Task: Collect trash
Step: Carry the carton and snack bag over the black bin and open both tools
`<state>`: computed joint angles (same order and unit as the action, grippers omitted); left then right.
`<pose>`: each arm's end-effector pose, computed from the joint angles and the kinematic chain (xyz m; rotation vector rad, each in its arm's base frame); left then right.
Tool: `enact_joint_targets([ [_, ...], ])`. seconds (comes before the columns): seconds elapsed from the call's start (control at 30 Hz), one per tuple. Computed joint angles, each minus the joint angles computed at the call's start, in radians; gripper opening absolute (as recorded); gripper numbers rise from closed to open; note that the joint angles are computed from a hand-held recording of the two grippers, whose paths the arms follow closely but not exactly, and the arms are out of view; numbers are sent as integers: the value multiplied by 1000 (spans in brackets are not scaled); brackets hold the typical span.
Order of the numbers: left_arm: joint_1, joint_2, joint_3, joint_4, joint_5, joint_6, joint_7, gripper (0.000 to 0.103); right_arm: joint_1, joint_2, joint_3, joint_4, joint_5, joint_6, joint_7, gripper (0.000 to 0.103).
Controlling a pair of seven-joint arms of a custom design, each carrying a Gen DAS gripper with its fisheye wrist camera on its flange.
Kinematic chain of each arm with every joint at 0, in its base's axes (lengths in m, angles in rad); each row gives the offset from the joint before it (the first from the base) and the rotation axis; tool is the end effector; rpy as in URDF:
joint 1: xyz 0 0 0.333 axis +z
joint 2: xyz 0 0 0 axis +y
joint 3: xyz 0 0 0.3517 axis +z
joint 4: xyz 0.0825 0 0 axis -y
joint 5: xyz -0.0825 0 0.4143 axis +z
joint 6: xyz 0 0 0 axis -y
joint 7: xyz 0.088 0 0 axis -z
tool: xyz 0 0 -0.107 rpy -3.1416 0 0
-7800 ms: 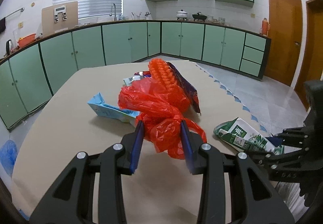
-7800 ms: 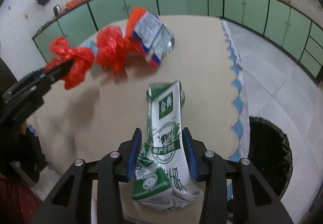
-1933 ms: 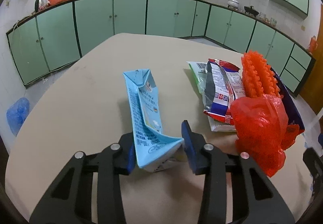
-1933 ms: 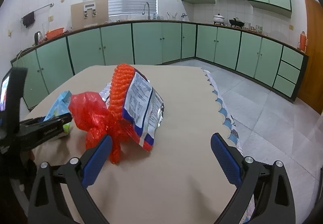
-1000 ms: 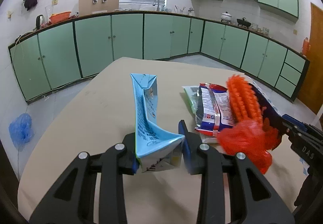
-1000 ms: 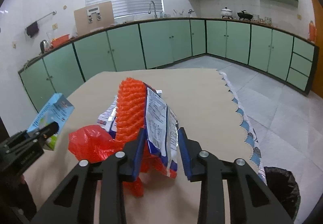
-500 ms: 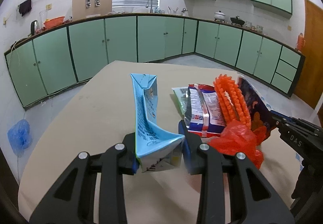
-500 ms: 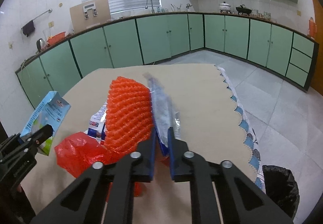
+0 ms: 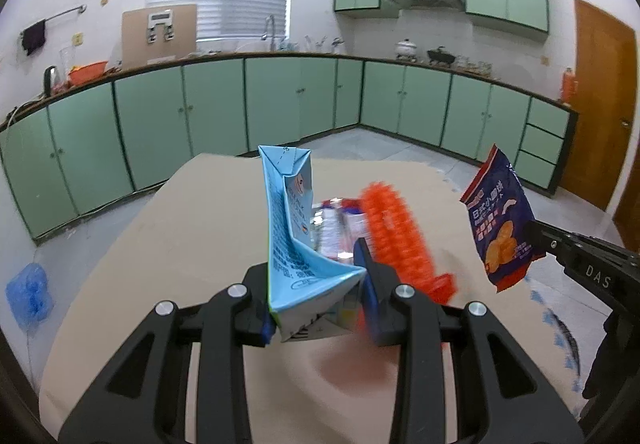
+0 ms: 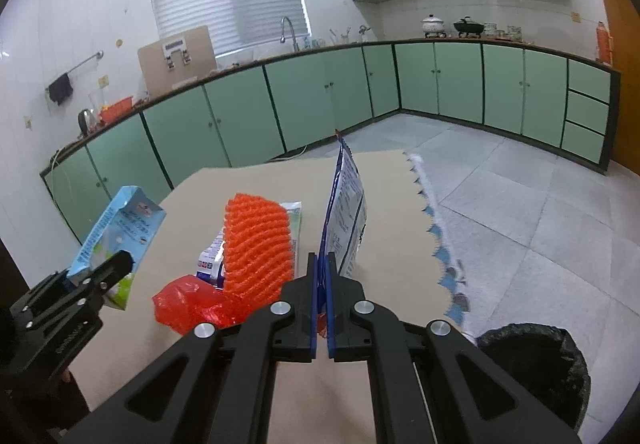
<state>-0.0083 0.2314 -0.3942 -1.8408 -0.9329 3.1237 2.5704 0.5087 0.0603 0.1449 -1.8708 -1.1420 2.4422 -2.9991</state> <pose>0.6617 -0.1806 0.5272 -1.2669 1.9441 -1.1948 0.5179 0.3922 0.5612 -1.3030 1.8261 -0.8234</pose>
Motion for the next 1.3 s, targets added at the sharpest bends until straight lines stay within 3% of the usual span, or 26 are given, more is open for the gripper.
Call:
enact_joint_targets([
  [0.07, 26, -10, -44, 1, -56, -9, 65, 32, 4, -34, 6, -26, -12, -26, 24, 3],
  [0.2, 24, -41, -72, -6, -190, -58, 195, 32, 1, -100, 32, -81, -24, -88, 56, 3],
  [0.57, -92, -94, -38, -30, -412, -200, 417, 32, -44, -299, 124, -254, 36, -263, 125, 3],
  [0.93, -252, -68, 33, -35, -420, -286, 471, 32, -83, -461, 171, -429, 162, -377, 194, 3],
  [1.3, -318, 29, -8, 21, -380, -282, 479, 32, -110, -556, 180, -551, 236, -394, 231, 3],
])
